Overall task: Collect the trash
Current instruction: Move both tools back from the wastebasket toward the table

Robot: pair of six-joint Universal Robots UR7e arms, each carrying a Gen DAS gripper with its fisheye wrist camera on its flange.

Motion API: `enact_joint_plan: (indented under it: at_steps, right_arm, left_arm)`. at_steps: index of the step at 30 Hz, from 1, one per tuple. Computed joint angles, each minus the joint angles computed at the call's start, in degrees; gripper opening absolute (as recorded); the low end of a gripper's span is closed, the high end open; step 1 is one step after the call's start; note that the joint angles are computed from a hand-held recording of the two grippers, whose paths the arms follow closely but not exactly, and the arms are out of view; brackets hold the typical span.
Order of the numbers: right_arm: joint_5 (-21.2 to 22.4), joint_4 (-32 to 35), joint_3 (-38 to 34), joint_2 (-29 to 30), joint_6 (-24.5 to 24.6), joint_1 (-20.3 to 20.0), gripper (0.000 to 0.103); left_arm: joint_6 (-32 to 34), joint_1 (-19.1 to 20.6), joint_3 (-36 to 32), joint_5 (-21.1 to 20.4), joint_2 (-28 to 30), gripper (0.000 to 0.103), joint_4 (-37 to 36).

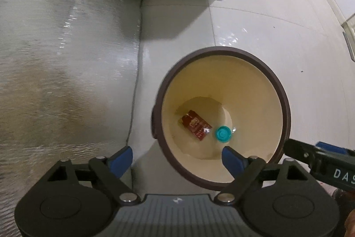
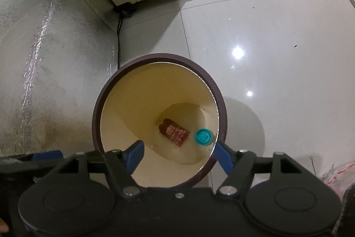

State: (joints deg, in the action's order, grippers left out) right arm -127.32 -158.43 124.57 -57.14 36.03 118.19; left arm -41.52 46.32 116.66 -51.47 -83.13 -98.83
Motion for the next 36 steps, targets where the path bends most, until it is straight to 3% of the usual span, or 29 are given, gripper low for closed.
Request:
enact_joint_plan:
  at_steps: [7, 12, 21, 36]
  right_arm:
    - [-2.9, 5.3, -0.3, -2.0, 2.2, 2.7, 0.087]
    - [-4.9, 9.6, -0.5, -3.7, 5.1, 4.6, 0.103]
    - [-8.1, 19.9, -1.9, -6.6, 10.8, 8.9, 0.103]
    - [-11.5, 38.2, -6.4, -12.1, 23.9, 18.7, 0.103]
  left_arm:
    - [-5.5, -2.8, -0.8, 1.6, -3.0, 0.103, 8.4]
    - [-8.6, -4.8, -1.4, 1.5, -5.5, 0.103, 13.3]
    - [-12.9, -9.2, -2.1, 0.3, -9.5, 0.103, 20.2]
    - [-20.8, -21.2, -7.2, -0.1, -14.7, 0.103, 32.8]
